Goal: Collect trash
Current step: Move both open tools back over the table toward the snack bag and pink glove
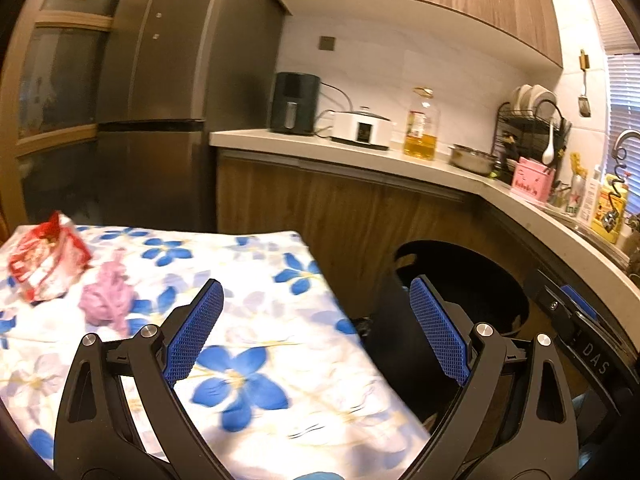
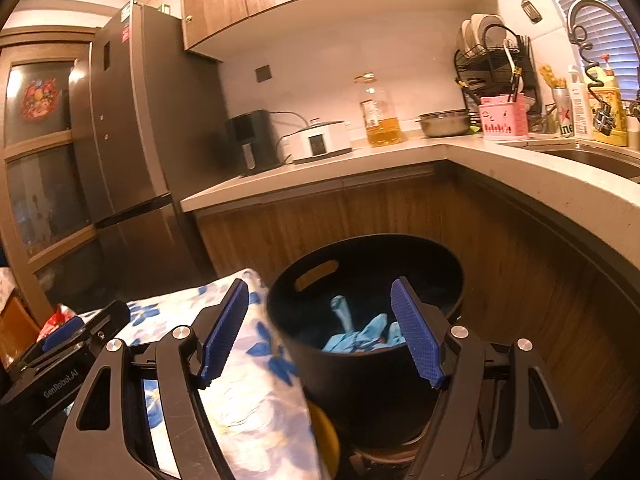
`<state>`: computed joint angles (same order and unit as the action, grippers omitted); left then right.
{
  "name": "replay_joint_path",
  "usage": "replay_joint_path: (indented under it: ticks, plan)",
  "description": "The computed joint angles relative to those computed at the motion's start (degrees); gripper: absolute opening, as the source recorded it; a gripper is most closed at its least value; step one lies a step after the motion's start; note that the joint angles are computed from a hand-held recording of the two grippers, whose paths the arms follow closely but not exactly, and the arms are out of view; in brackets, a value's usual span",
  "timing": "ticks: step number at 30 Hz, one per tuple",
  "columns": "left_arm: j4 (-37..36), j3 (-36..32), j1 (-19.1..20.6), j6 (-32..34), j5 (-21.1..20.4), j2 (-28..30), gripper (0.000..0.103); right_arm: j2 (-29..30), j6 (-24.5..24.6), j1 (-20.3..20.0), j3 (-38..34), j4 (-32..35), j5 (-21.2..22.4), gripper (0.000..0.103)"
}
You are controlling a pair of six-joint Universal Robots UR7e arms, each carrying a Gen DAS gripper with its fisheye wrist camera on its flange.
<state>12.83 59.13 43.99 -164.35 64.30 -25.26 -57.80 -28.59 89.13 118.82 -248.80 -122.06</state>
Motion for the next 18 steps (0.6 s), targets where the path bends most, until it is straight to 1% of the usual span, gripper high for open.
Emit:
replay_joint_path:
  ticks: [6,18]
  plan:
    - [-3.15,5.03,0.81,1.15,-2.28,-4.38,0.093,2.74,-0.69,2.33,-1.87,0.98,-1.56,0.073]
    - [-7.04,9.58,3.74,3.41,-6.81,-9.69,0.093,8.59,-1.15,5.51,-7.22,5.77,-1.27,0.073]
